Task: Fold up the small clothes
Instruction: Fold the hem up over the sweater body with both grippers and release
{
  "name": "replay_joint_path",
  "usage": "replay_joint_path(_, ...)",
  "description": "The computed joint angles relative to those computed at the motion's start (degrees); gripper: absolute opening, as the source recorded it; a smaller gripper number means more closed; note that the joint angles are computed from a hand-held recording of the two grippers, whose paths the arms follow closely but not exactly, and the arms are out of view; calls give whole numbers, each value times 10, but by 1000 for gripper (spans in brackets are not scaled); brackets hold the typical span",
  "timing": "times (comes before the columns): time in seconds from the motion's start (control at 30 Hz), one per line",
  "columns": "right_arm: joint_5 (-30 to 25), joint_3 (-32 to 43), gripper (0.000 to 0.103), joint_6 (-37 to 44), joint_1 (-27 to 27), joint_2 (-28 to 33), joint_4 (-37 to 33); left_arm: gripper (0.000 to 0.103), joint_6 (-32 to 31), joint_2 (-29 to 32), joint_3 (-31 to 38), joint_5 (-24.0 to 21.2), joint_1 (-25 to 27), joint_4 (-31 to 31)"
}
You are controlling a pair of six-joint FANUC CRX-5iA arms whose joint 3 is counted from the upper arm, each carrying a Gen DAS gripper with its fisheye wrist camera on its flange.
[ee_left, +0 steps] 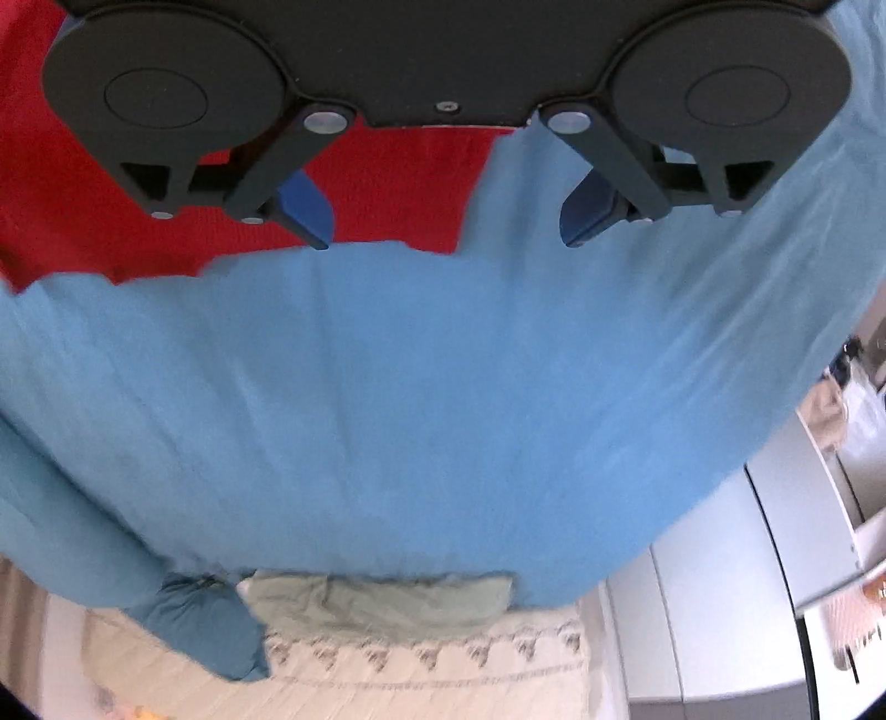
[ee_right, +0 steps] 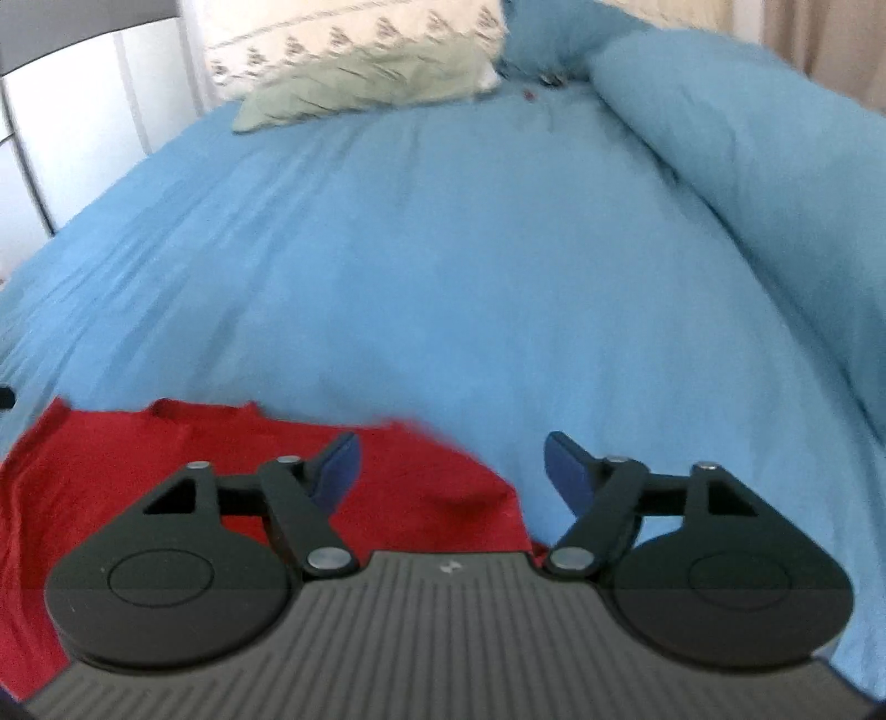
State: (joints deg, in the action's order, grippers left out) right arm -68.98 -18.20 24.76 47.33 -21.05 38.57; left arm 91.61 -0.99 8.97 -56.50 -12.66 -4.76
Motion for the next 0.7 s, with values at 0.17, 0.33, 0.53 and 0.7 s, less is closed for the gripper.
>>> replay_joint_path(0.17, -24, -20, 103, -12, 85, -29, 9, 95, -60, -39, -64, -30, 5, 75)
replay_joint_path(0.33, -66, -37, 103, -6, 131, -23, -38, 95, -77, -53, -108, -55, -6, 67)
replay_joint_path(0.53, -54, -86, 103, -61, 137, -40, -39, 97, -77, -65, -140, -41, -14, 45)
replay_joint_path(0.7, -85, -44, 103, -28, 130, -20, -56, 96, -54, -46, -80, -82, -37, 12)
